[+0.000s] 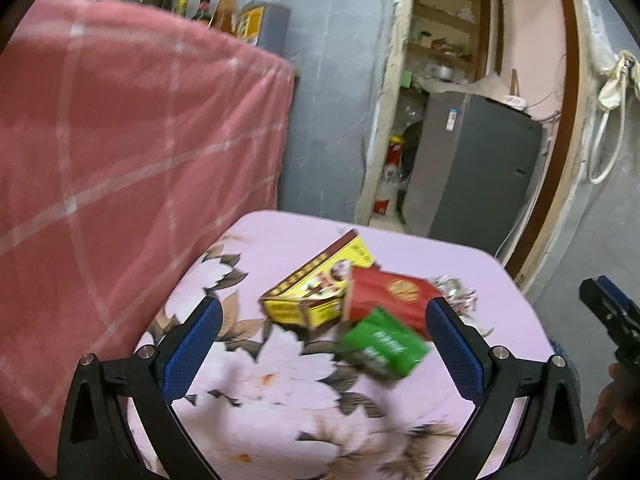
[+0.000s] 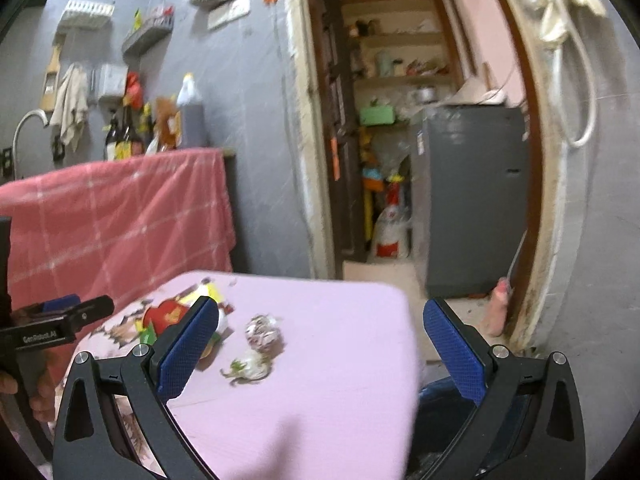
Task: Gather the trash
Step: 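Move both tools back over the table toward the yellow box and white bulb, then grasp the yellow spice box with the left tool while the right tool grasps the white bulb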
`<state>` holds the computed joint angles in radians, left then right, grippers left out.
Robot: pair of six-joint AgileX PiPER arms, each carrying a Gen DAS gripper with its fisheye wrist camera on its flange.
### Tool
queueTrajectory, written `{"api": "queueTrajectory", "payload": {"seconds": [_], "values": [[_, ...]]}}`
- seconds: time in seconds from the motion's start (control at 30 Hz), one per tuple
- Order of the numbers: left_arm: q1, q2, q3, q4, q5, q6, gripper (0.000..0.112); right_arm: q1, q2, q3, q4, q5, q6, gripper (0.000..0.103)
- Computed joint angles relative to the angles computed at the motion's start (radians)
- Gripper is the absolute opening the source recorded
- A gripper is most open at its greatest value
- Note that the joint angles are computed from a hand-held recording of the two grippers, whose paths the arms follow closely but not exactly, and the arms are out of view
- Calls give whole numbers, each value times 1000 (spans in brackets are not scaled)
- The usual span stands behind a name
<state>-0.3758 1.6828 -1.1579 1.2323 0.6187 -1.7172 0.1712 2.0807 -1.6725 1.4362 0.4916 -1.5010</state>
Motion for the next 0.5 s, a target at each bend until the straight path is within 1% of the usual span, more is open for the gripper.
{"api": "queueTrajectory", "payload": {"seconds": [0.07,0.13,0.23,0.37,0.4,0.5], "values": [[32,-4,10,-39,-37,47,99,22,39,-61,-126,8,120,103],[55,-4,13,-88,-64,109,99,43,87,-141,-268,35,265,103],[87,3,14,-135,-94,165,99,61,143,-235,-412,82,423,103],[138,7,21,-205,-152,238,99,82,199,-330,-564,133,573,101],[148,11,16,-228,-164,261,99,85,218,-362,-600,159,611,100],[175,14,8,-279,-197,306,98,91,265,-440,-660,226,682,93]]}}
